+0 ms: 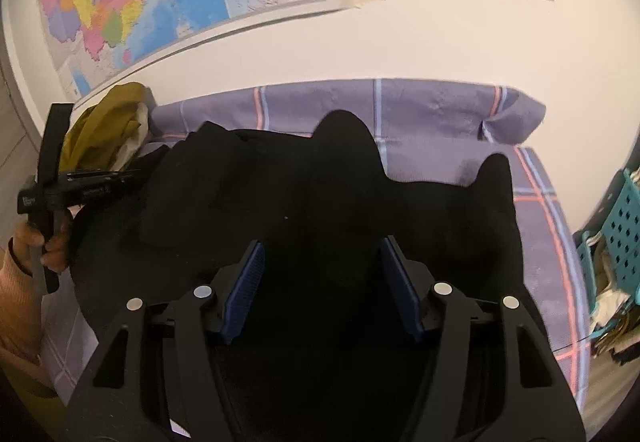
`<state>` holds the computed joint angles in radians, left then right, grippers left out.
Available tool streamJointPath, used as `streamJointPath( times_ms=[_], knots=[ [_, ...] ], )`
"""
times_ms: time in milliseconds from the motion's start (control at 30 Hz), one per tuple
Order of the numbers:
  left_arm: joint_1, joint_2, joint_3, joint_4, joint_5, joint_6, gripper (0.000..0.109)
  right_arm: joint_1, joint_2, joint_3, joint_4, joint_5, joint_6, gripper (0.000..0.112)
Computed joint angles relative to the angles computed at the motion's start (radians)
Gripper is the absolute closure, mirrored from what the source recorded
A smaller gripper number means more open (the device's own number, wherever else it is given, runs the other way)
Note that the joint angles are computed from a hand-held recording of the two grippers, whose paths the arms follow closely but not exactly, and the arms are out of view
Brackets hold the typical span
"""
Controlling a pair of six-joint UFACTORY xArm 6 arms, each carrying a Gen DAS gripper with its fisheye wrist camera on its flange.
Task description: Fold large clothes
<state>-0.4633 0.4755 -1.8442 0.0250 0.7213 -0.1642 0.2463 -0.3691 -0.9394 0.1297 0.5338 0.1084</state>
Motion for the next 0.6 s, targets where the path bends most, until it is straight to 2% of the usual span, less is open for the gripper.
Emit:
streamJointPath(
  times_ms=[67, 100, 133, 200, 267, 300, 400, 433, 467, 533, 567, 600],
  knots=[
    [-0.005, -0.032, 0.048, -0.018, -0.029, 0.051, 0.108, -0.001, -0.004, 0.012, 0.021, -0.008, -0.016, 0.053],
    [-0.008, -0.049, 0.069, -0.036, -0.04, 0.078, 0.095, -0.001, -0.007, 0.016, 0.027, -0.012, -0.023, 0.052],
    [-0.011, -0.064, 0.083, -0.096, -0.036, 0.141, 0.072, -0.001, -0.008, 0.018, 0.028, -0.013, -0.023, 0.052],
    [-0.021, -0.094, 0.12, -0.185, -0.07, 0.236, 0.057, -0.001, -0.008, 0.017, 0.042, -0.013, -0.027, 0.05],
    [-0.037, -0.096, 0.12, -0.214, -0.087, 0.311, 0.053, 0.001, -0.007, 0.017, 0.039, -0.014, -0.024, 0.049],
    [-0.045, -0.084, 0.102, -0.191, -0.079, 0.305, 0.051, 0.003, -0.008, 0.019, 0.034, -0.015, -0.02, 0.048],
    [-0.063, 0.029, -0.061, -0.099, 0.053, 0.236, 0.052, 0.004, -0.008, 0.02, 0.038, -0.013, -0.025, 0.046],
    [-0.066, 0.074, -0.128, -0.095, 0.111, 0.235, 0.055, 0.003, -0.009, 0.02, 0.043, -0.011, -0.031, 0.046],
    [-0.069, 0.092, -0.154, -0.099, 0.133, 0.236, 0.058, 0.002, -0.011, 0.021, 0.045, -0.011, -0.035, 0.046],
    [-0.07, 0.114, -0.188, -0.101, 0.15, 0.228, 0.083, 0.0, -0.013, 0.023, 0.055, -0.008, -0.045, 0.046],
    [-0.072, 0.114, -0.189, -0.048, 0.135, 0.184, 0.103, 0.0, -0.014, 0.022, 0.055, -0.006, -0.047, 0.047],
    [-0.066, 0.118, -0.195, -0.037, 0.128, 0.173, 0.104, 0.001, -0.014, 0.022, 0.048, -0.006, -0.044, 0.057]
  ],
)
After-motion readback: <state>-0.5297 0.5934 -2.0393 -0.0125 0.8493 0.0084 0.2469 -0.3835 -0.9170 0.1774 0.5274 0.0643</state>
